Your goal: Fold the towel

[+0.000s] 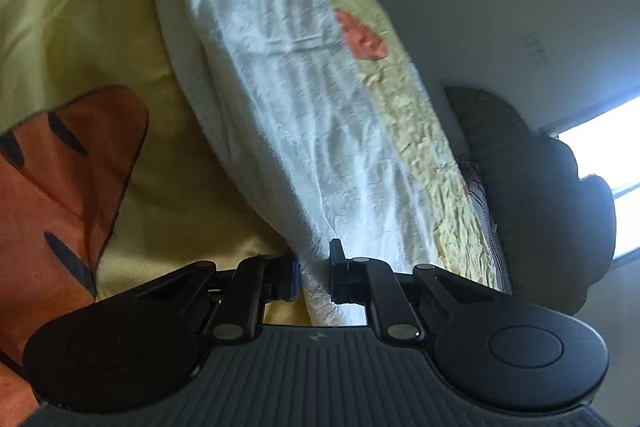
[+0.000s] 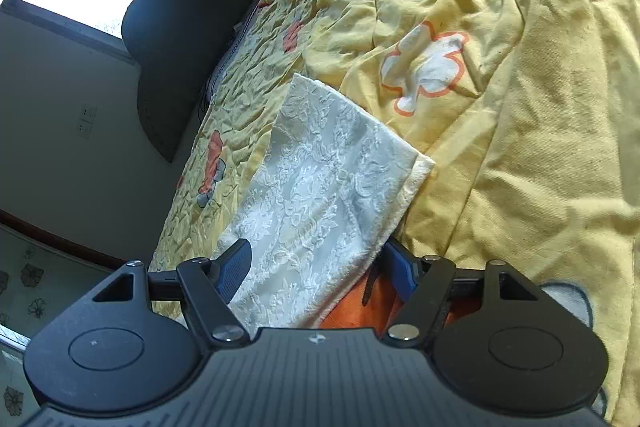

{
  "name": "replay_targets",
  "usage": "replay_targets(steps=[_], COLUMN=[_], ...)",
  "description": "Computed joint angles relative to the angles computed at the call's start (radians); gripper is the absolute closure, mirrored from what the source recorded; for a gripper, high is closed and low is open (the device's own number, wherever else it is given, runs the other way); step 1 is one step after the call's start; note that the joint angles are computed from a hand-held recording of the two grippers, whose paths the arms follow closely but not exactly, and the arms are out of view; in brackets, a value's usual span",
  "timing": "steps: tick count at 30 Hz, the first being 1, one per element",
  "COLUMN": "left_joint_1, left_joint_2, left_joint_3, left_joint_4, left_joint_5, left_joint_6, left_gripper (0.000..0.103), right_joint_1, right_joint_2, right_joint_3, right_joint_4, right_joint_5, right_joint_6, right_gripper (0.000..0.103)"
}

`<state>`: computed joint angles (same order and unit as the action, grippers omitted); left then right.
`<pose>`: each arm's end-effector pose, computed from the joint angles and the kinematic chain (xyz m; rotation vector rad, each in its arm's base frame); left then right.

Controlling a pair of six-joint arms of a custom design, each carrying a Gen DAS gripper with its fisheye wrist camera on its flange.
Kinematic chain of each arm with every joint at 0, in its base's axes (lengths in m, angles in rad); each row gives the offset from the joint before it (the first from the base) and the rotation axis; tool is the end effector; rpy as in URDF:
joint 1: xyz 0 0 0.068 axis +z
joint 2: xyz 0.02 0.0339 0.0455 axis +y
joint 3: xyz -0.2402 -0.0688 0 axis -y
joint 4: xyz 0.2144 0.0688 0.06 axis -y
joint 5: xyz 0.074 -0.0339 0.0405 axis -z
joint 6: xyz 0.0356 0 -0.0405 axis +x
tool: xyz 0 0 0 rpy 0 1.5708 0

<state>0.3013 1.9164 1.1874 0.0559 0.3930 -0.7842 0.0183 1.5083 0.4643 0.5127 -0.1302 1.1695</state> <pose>0.3715 0.1012 0.1748 -0.9842 2.0524 -0.6989 0.2588 0.0094 0.1427 1.1351 1.9010 0.8280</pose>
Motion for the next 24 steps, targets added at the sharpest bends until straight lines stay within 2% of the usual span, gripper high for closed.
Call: replay_targets(steps=[1,3,5,8,11,13,15,17,19,20,21,23,24], left_joint_1=[-0.004,-0.008,-0.023,-0.028,-0.036,-0.036,-0.028,-0.022,-0.015,-0.008,-0.002,0.011,0.016], left_joint_2=[-0.074,-0.139,-0.129,-0.082,-0.082,-0.062,-0.060,-0.046,-0.045,-0.046,-0.055,-0.061,-0.063], left_joint_3=[-0.081,-0.145,-0.141,-0.098,-0.112,-0.093,-0.115,-0.107,-0.106,-0.109,-0.117,-0.117,-0.112], left_joint_4=[0.058,0.105,0.082,-0.004,0.013,-0.003,0.027,0.035,0.037,0.040,0.044,0.050,0.043], left_joint_5=[-0.017,-0.038,-0.067,-0.064,-0.074,-0.059,-0.038,-0.023,0.000,0.009,0.013,0.015,0.011], left_joint_6=[0.042,0.067,0.117,0.119,0.160,0.169,0.160,0.179,0.173,0.164,0.152,0.127,0.126], left_gripper=[0.090,0.090,0.090,0.090,0.090,0.084,0.079,0.076,0.068,0.066,0.062,0.053,0.049], right_joint_1=[-0.012,-0.026,-0.024,-0.010,-0.001,0.000,-0.004,-0.002,0.002,0.002,-0.001,0.007,0.010], right_joint_2=[-0.001,-0.016,-0.018,0.013,0.057,0.092,0.122,0.138,0.145,0.148,0.162,0.185,0.184], right_joint_3=[-0.022,-0.047,-0.054,-0.041,-0.008,0.017,0.032,0.027,-0.003,-0.010,-0.016,-0.032,-0.021], right_joint_4=[0.031,0.052,0.061,0.085,0.104,0.126,0.155,0.197,0.251,0.248,0.256,0.309,0.291], right_joint_5=[-0.010,-0.002,0.030,0.040,0.024,0.002,-0.026,-0.001,0.062,0.087,0.084,0.070,0.046], right_joint_6=[0.011,0.028,0.041,0.032,0.005,-0.005,0.003,0.031,0.098,0.127,0.148,0.134,0.110], right_gripper=[0.032,0.032,0.032,0.032,0.031,0.029,0.028,0.029,0.042,0.061,0.071,0.072,0.072])
